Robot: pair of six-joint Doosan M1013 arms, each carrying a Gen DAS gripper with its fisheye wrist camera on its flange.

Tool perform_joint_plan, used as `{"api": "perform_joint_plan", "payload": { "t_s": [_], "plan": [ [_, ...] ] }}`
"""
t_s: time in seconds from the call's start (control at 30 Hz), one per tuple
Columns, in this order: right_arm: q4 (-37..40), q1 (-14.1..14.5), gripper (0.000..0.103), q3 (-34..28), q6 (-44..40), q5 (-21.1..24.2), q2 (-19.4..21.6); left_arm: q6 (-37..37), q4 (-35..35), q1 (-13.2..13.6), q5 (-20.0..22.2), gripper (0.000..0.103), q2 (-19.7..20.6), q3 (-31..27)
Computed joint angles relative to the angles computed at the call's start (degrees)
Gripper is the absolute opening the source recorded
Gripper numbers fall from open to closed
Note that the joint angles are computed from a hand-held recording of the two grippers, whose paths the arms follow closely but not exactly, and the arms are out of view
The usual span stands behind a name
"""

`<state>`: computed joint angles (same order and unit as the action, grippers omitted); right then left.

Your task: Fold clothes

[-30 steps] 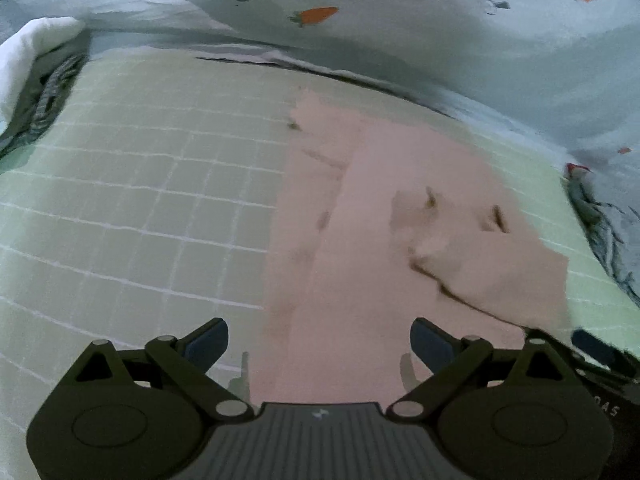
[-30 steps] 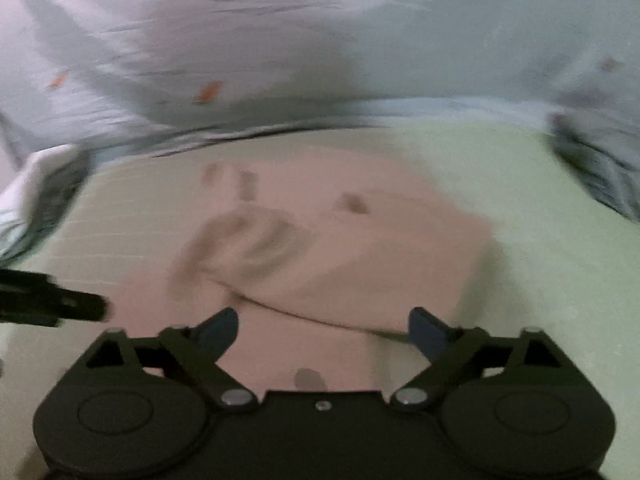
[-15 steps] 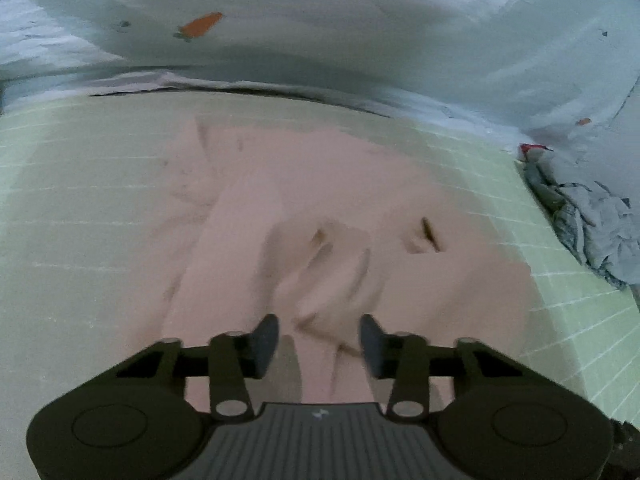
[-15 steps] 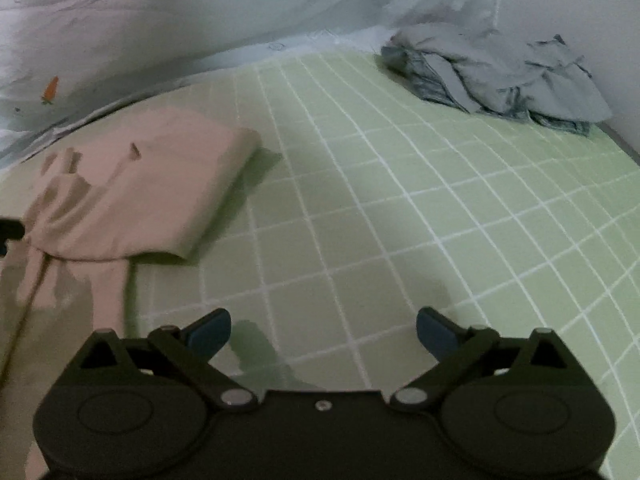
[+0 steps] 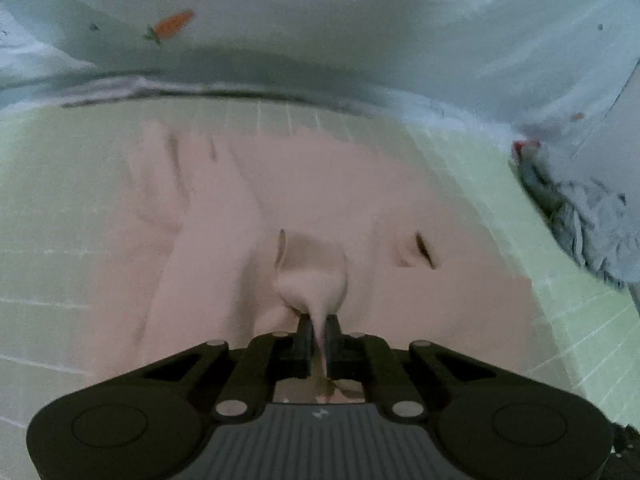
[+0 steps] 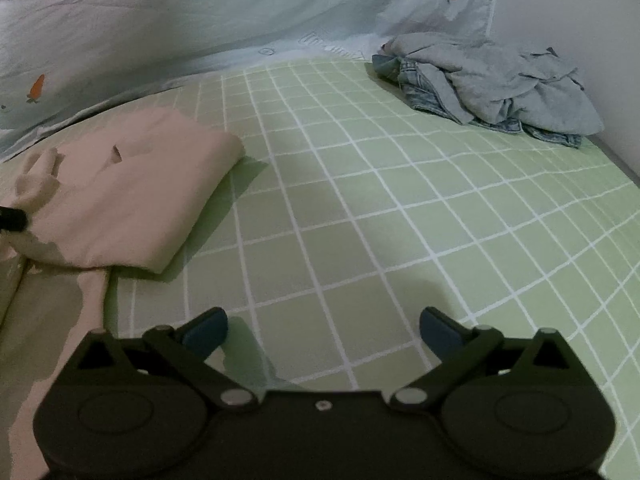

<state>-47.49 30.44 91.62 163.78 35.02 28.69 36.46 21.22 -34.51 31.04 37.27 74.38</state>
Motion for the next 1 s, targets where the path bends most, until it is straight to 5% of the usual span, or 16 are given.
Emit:
{"api": "perform_joint_plan", "payload": {
  "t_s": [0.1, 0.2, 0.3, 0.4, 0.5, 0.57, 0.67, 0.9, 1.0],
  "plan": [
    [0.78, 0.03, 0.103, -1.10, -0.74, 0.55, 0.63, -8.94, 6.16, 0.66, -4.04, 0.006, -2.99, 2.67],
    [1.60, 0.20, 0.103, -2.13, -1.55, 1.05, 1.20, -27.82, 25.79, 0.83, -3.40, 0.006, -6.59, 6.08],
    [2.62, 0.46, 0.103, -3.10, -2.69, 1.49, 1.69, -43.75, 41.84, 1.10, 1.36, 0.006, -9.66, 8.92],
    [3.84, 0.74, 0.103, -3.58, -4.43, 1.29, 1.90, -53.97, 47.84, 1.44, 13.08, 0.006, -11.09, 11.00],
    [5.39, 1.11, 0.103, -3.89, -6.81, 1.10, 1.93, -54.53, 41.91, 2.38, 21.97, 0.021, -11.67, 12.05],
    [6.52, 1.42, 0.103, -4.02, -8.71, 1.08, 1.86, -54.17, 37.26, 2.72, 22.74, 0.046, -12.50, 13.57],
    [6.80, 2.05, 0.103, -3.81, -10.86, 1.20, 1.59, -49.11, 30.88, 2.23, 19.84, 0.066, -13.19, 15.29],
    [6.44, 2.77, 0.103, -3.08, -11.75, 0.06, 0.80, -26.90, 8.74, -0.42, 10.27, 0.075, -12.36, 16.48],
    [5.32, 2.87, 0.103, -2.71, -11.49, -0.91, 0.42, -18.75, 1.92, -1.54, 9.79, 0.076, -11.03, 15.45]
  ]
}}
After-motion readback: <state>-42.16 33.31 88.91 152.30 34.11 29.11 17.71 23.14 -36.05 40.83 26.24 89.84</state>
